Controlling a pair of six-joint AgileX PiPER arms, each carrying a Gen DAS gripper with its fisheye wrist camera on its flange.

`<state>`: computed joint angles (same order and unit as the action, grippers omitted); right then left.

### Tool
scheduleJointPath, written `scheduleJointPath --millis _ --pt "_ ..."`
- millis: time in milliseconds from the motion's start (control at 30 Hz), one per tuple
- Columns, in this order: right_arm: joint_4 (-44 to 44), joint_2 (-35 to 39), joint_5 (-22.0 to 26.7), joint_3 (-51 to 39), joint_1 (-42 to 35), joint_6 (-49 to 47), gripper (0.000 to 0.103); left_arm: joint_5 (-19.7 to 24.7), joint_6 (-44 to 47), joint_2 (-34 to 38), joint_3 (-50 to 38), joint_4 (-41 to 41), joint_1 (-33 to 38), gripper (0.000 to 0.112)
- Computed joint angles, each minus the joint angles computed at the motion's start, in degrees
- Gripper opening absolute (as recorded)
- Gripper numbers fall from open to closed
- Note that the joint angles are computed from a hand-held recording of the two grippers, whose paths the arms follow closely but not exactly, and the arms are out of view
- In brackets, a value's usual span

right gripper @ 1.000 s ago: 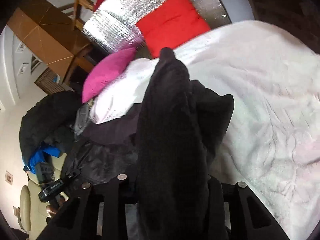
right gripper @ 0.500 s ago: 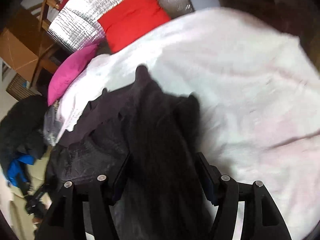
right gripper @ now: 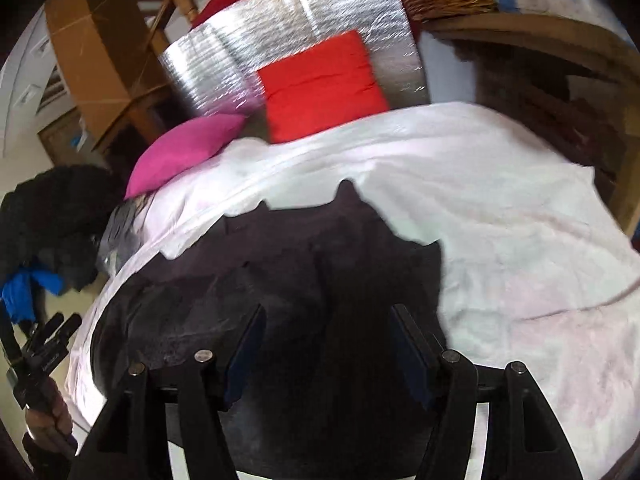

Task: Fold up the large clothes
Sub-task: 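Lay the jacket back down and release it with both grippers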

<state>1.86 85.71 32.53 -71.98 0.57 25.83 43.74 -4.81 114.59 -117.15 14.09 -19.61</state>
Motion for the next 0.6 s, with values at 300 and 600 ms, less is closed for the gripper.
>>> scheduleJointPath --millis 300,600 --pt "0.94 5.51 2.73 -1.97 0.47 0.08 0.067 -0.04 0.39 0.8 -0.62 0.38 -0.63 0.078" --pt "5.26 8.64 5.78 -3.58 -2.0 -3.84 0.066 1.72 1.15 2.54 -3.05 -0.28 -0.76 0.078"
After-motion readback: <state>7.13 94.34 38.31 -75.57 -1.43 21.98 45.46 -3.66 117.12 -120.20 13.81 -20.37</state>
